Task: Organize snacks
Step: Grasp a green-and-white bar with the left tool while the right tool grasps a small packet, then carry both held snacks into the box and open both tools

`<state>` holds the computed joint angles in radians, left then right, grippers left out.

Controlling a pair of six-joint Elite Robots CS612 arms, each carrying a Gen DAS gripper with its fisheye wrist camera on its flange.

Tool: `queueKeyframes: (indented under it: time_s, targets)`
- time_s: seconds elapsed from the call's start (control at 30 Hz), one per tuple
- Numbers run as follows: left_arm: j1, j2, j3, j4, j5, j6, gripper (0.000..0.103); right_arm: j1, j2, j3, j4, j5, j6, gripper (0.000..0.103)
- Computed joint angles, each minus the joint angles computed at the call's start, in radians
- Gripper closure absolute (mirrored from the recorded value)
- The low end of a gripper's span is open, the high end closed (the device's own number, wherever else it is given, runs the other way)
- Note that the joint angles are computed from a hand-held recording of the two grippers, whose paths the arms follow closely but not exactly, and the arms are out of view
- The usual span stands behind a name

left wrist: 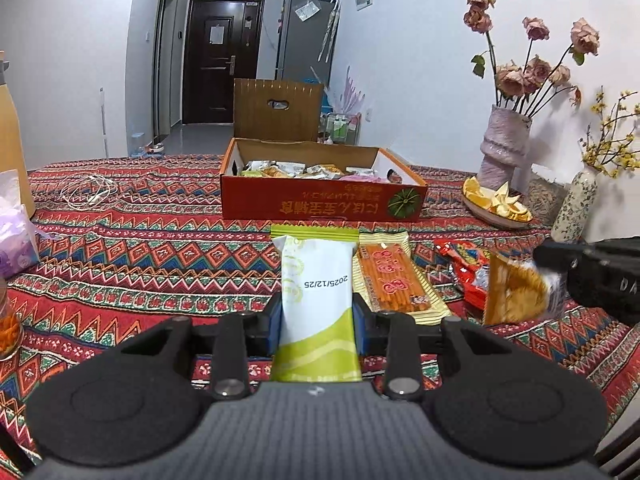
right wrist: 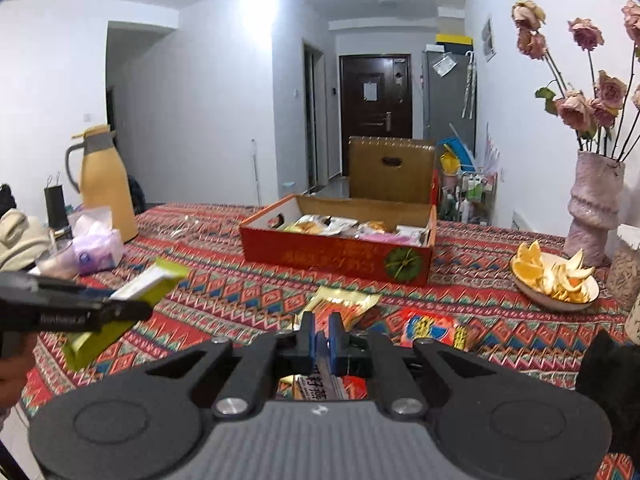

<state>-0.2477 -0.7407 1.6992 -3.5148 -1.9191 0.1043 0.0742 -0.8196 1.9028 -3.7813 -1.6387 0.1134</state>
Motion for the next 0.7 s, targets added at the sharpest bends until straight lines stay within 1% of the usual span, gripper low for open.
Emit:
queueKeyframes:
  time_s: [0.13,0.2,0.3,0.37,0.4,0.47,0.53,0.63,0.7]
  targets:
    - [-0.003,0.009,-0.016,0.007,0.010,-0.002,0.069,0.002,0.003,-0.005,0.000,0.002,-0.001,0.097]
    - [-0.003,0.018,-0.045,0.025,-0.005,0.000,0.069,-0.001,0.007,-0.017,0.003,0.008,-0.005,0.097]
    - [0.003,0.050,-0.134,0.068,-0.065,-0.012,0.069,-0.019,0.017,-0.059,0.036,0.033,-0.036,0.097]
    - [-0.003,0.074,-0.207,0.106,-0.056,-0.016,0.069,-0.033,0.029,-0.108,0.076,0.042,-0.063,0.097]
    - [-0.005,0.092,-0.257,0.134,-0.059,-0.018,0.069,-0.039,0.037,-0.135,0.093,0.049,-0.080,0.097]
    - [-0.010,0.129,-0.362,0.205,-0.061,-0.031,0.069,-0.059,0.054,-0.202,0.138,0.087,-0.102,0.097]
    - [-0.019,0.177,-0.488,0.293,-0.059,-0.037,0.069,-0.078,0.080,-0.291,0.196,0.109,-0.124,0.097]
    - [-0.036,0.269,-0.705,0.447,-0.028,-0.037,0.069,-0.101,0.130,-0.436,0.317,0.148,-0.140,0.097]
    - [-0.049,0.342,-0.862,0.556,0.014,-0.050,0.069,-0.117,0.181,-0.563,0.434,0.169,-0.130,0.097]
